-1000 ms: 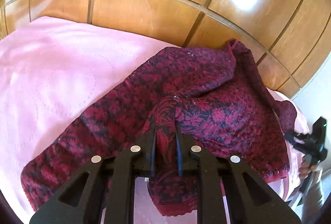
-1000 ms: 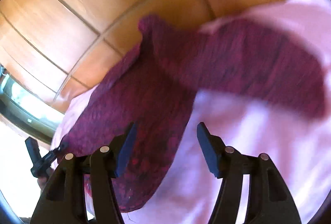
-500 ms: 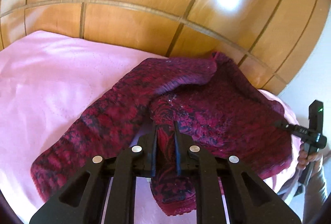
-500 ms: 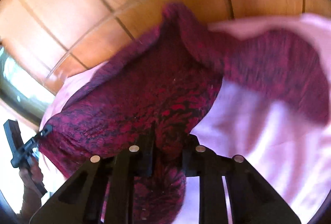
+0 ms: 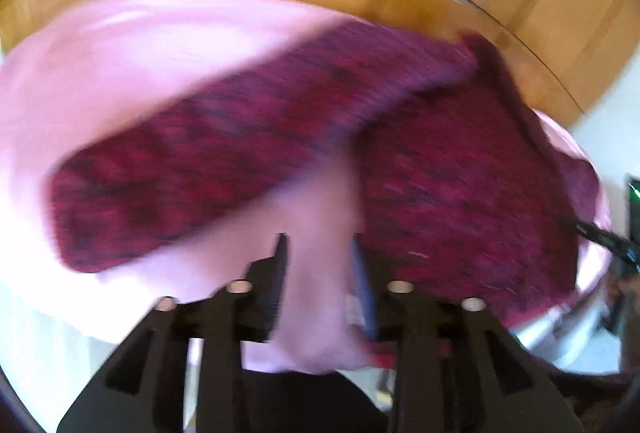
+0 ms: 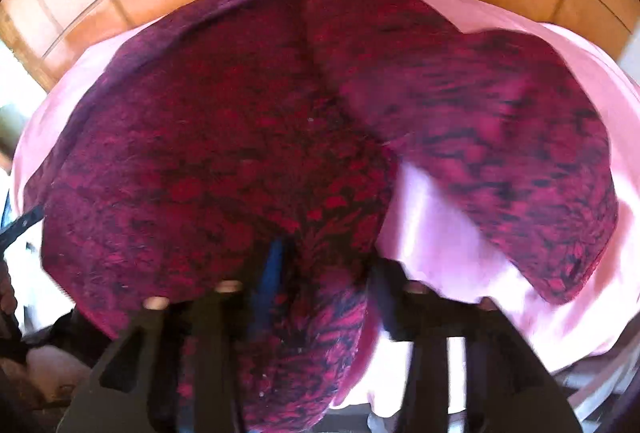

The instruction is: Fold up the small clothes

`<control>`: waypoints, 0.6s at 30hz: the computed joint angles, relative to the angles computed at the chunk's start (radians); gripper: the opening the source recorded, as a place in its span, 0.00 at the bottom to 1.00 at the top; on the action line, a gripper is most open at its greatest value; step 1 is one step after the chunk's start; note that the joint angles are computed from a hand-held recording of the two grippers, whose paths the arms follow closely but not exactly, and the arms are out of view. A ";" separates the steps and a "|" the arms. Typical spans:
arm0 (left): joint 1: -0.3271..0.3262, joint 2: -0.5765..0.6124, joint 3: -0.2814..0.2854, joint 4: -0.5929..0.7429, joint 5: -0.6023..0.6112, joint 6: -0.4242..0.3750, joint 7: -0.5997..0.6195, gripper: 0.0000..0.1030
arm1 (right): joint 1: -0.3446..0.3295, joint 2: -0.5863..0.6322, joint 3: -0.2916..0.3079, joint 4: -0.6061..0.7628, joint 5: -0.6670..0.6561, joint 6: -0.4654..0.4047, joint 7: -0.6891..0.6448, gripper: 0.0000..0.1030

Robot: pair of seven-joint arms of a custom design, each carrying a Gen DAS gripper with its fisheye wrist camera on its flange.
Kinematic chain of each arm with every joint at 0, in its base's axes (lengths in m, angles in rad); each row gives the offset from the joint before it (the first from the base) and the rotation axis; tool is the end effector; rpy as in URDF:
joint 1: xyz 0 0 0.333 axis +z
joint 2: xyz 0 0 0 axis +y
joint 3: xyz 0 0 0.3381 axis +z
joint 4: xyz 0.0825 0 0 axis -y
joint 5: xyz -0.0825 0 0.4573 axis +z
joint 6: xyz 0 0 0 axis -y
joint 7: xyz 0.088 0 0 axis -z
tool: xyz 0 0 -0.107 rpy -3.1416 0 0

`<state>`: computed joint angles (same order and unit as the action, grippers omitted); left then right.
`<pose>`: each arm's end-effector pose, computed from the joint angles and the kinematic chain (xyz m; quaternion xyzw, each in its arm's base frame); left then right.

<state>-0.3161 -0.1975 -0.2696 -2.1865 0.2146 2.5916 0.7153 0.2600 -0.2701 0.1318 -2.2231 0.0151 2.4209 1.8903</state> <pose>0.4941 -0.3412 0.5271 -0.7085 0.6348 -0.2821 0.1244 0.5267 0.2222 0.5296 -0.7106 0.6646 -0.1065 0.2050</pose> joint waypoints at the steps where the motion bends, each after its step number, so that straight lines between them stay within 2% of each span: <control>1: 0.032 -0.024 -0.023 -0.016 0.094 -0.017 -0.087 0.50 | -0.006 -0.009 0.006 -0.003 -0.014 0.026 0.023 0.57; 3: 0.067 -0.046 -0.046 -0.026 0.211 -0.076 -0.173 0.65 | 0.015 -0.035 -0.009 -0.019 0.046 0.103 -0.003 0.61; 5: 0.079 -0.055 -0.058 -0.031 0.286 -0.129 -0.229 0.69 | 0.087 -0.010 -0.058 0.002 0.228 0.193 -0.131 0.68; 6: 0.077 -0.061 -0.056 -0.041 0.309 -0.139 -0.226 0.69 | 0.113 0.015 -0.069 0.025 0.300 0.207 -0.191 0.68; 7: 0.073 -0.069 -0.058 -0.047 0.329 -0.156 -0.222 0.71 | 0.136 0.046 -0.074 0.057 0.367 0.212 -0.248 0.68; 8: 0.074 -0.075 -0.065 -0.055 0.366 -0.176 -0.228 0.77 | 0.156 0.079 -0.078 0.086 0.436 0.213 -0.307 0.68; 10: 0.075 -0.099 -0.067 -0.090 0.420 -0.179 -0.242 0.77 | 0.188 0.183 -0.072 0.186 0.585 0.181 -0.437 0.68; 12: 0.077 -0.097 -0.068 -0.101 0.459 -0.173 -0.244 0.77 | 0.183 0.272 -0.044 0.268 0.637 0.164 -0.511 0.68; 13: 0.079 -0.095 -0.069 -0.103 0.477 -0.177 -0.245 0.68 | 0.180 0.327 -0.028 0.328 0.640 0.148 -0.516 0.67; 14: 0.080 -0.083 -0.072 -0.095 0.495 -0.185 -0.244 0.43 | 0.180 0.354 -0.011 0.355 0.628 0.149 -0.498 0.66; 15: 0.072 -0.071 -0.052 -0.096 0.473 -0.161 -0.204 0.30 | 0.185 0.382 0.007 0.374 0.624 0.155 -0.498 0.64; 16: 0.074 -0.074 -0.044 -0.105 0.476 -0.134 -0.206 0.25 | 0.186 0.421 0.014 0.414 0.597 0.155 -0.488 0.62; 17: 0.079 -0.077 -0.043 -0.107 0.487 -0.122 -0.214 0.14 | 0.195 0.467 0.014 0.464 0.535 0.151 -0.448 0.59; 18: 0.080 -0.082 -0.040 -0.104 0.487 -0.120 -0.205 0.10 | 0.199 0.500 0.015 0.504 0.497 0.140 -0.426 0.56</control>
<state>-0.2358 -0.2791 -0.3099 -2.2908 0.7011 2.4719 0.5099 0.4589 0.2300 0.1468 -1.7191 0.5123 2.5613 1.4647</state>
